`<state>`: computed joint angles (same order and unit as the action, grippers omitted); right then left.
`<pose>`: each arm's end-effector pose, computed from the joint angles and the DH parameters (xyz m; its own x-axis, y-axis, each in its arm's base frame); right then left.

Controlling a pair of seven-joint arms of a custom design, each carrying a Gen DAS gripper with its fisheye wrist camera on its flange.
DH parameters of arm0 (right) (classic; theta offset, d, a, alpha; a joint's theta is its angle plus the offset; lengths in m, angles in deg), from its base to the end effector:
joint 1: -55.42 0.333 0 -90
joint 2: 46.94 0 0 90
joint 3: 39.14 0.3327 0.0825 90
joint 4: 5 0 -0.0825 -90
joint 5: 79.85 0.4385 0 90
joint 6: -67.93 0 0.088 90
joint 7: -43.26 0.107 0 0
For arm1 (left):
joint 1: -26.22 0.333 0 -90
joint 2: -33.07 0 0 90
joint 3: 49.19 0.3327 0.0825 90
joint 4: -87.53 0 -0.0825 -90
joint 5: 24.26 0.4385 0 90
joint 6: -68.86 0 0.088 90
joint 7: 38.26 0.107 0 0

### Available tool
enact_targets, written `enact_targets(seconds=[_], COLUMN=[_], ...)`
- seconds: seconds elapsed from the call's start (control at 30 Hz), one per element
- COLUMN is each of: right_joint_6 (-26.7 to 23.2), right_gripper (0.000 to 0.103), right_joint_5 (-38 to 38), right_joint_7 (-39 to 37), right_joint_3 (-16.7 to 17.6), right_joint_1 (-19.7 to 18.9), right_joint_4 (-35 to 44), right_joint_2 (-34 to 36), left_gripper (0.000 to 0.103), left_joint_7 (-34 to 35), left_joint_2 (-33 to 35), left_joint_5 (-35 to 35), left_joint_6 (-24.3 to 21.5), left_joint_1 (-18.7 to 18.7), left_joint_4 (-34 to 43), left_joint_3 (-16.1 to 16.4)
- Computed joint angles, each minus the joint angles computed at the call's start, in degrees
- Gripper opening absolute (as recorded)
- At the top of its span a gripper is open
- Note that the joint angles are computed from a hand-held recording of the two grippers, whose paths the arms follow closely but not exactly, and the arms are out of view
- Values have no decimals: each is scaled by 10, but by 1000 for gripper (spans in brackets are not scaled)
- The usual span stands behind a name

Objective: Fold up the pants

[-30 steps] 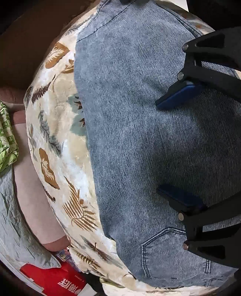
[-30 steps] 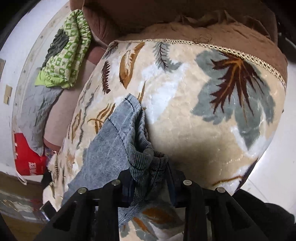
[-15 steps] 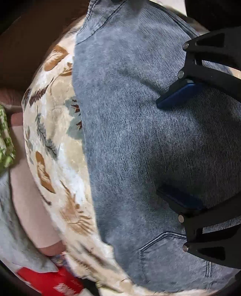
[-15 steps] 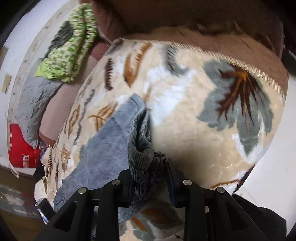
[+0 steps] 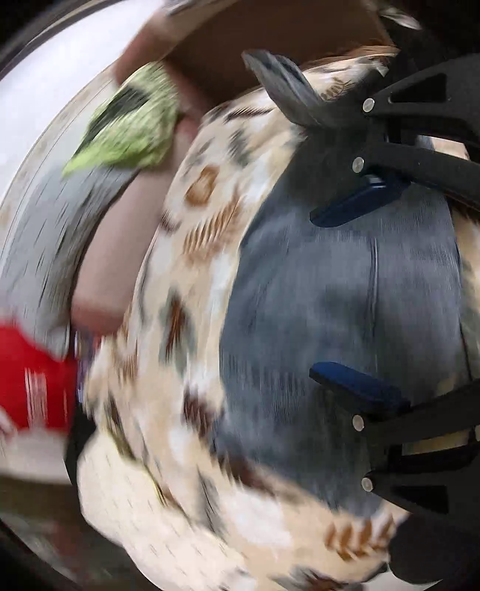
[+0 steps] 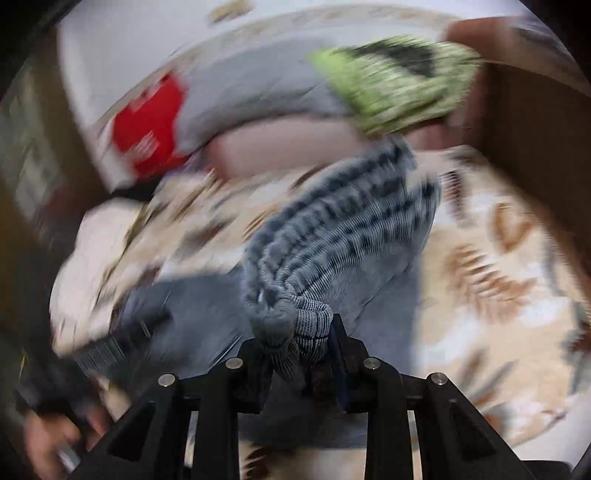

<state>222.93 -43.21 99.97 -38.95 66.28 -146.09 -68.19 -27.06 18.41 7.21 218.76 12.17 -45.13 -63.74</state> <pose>0.5024 0.0772 0.4837 0.3341 -0.9209 -0.2007 -0.7597 -0.1370 -0.6357 0.4769 -0.2798 0.4901 0.3469 -0.8971 0.2736 -0.6875 -0.4416 -0.5764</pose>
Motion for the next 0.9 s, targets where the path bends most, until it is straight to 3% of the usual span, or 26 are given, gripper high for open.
enact_targets(seconds=[0.13, 0.17, 0.23, 0.3, 0.37, 0.43, 0.53, 0.6, 0.63, 0.67, 0.7, 0.77, 0.9], right_joint_6=[-42, -39, -71, -125, -181, -205, -279, -323, -350, -361, -372, -380, -382], right_gripper=[37, 39, 58, 67, 67, 67, 67, 67, 67, 67, 67, 67, 67], right_joint_5=[3, 46, 130, 161, 198, 220, 265, 255, 253, 259, 252, 242, 262], right_joint_7=[-10, -36, -84, -90, -100, -87, -55, -19, -9, -10, -5, -10, -20], right_joint_3=[12, -4, -34, -52, -77, -84, -112, -110, -109, -106, -100, -90, -75], right_joint_1=[18, 32, 38, 21, -4, -28, -68, -88, -98, -105, -112, -121, -124], right_joint_4=[7, 5, 9, 17, 18, 12, 30, 50, 61, 67, 78, 103, 176], right_joint_2=[69, 72, 61, 54, 43, 36, 69, 104, 122, 127, 133, 138, 183], left_gripper=[76, 76, 76, 76, 76, 76, 76, 76, 76, 76, 80, 80, 81], left_joint_7=[24, 30, 31, 48, 68, 91, 126, 173, 214, 237, 225, 197, 199], left_joint_2=[-15, -13, -1, 25, 60, 93, 147, 189, 221, 244, 250, 239, 234], left_joint_5=[-20, -23, -14, -9, 2, 2, -2, -34, -64, -85, -70, -20, -26], left_joint_6=[-30, -29, -23, -14, -4, -2, -9, -58, -110, -143, -146, -129, -110], left_joint_1=[-4, -6, -6, -13, -19, -31, -46, -57, -62, -64, -70, -83, -78], left_joint_4=[-11, -9, 7, 40, 78, 114, 161, 194, 221, 235, 231, 214, 203], left_joint_3=[8, 8, 0, -6, -12, -18, -23, -27, -30, -31, -26, -19, -16])
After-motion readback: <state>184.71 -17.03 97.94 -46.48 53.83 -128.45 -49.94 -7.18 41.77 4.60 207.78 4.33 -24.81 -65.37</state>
